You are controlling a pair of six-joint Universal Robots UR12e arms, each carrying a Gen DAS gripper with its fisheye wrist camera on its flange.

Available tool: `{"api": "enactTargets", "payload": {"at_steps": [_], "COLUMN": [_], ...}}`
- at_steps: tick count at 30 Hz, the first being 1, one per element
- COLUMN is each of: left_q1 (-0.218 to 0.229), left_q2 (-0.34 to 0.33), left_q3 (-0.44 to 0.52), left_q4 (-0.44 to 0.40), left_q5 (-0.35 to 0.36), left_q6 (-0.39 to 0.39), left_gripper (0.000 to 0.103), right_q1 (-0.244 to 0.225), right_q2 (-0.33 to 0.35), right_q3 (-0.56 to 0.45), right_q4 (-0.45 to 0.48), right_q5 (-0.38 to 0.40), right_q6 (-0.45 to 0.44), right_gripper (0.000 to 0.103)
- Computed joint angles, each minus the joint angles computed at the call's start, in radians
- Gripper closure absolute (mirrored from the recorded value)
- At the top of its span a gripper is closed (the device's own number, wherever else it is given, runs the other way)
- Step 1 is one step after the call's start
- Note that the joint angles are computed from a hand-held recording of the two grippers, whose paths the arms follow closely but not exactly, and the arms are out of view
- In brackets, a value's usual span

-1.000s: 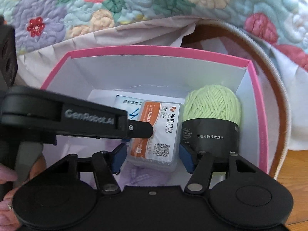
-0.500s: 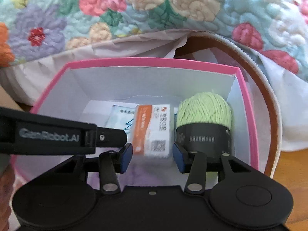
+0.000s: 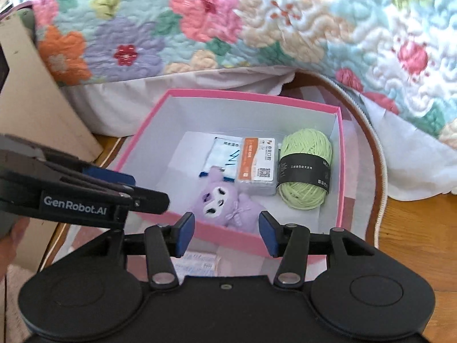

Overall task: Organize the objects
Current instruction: 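Withdraw the left tool and move it to the gold-capped foundation bottle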

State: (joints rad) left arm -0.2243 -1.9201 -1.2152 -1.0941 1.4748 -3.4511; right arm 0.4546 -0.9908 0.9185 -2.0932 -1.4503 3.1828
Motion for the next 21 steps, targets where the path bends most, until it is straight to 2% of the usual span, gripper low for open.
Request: {"api": "enactTargets", "payload": {"at_steps": [3,9,15,21], "left_q1": [0.000,-0.021,-0.029,-0.034], "left_q2": [0.028,0.084,0.139,0.193], "left_q3": [0.004,-0.018,-0.063,-0.124], "left_q4": [-0.043,-0.053,-0.051,-0.044], "left_q5": [-0.008,0.050,0.049,0.024], "left_q6": [0.012,0.079,0.095,0.120], "left_gripper": [0.046,0.039,0.030,0.019], "right_q1": [0.004,0.013,0.020,0.023], "right_q2": [-0.020,-0.062,-0.121,-0.175], "right_q3": [-0.002,0.002,0.045,0.107], "right_q4": [0.020,0.058,0.075,0.096], "right_q5": [0.026,0.061,0.084,0.141], "right_q6": [-0.038,-0.072,-0.090,-0.102], "right_gripper": [0.044,0.031,0.019,0.017]}}
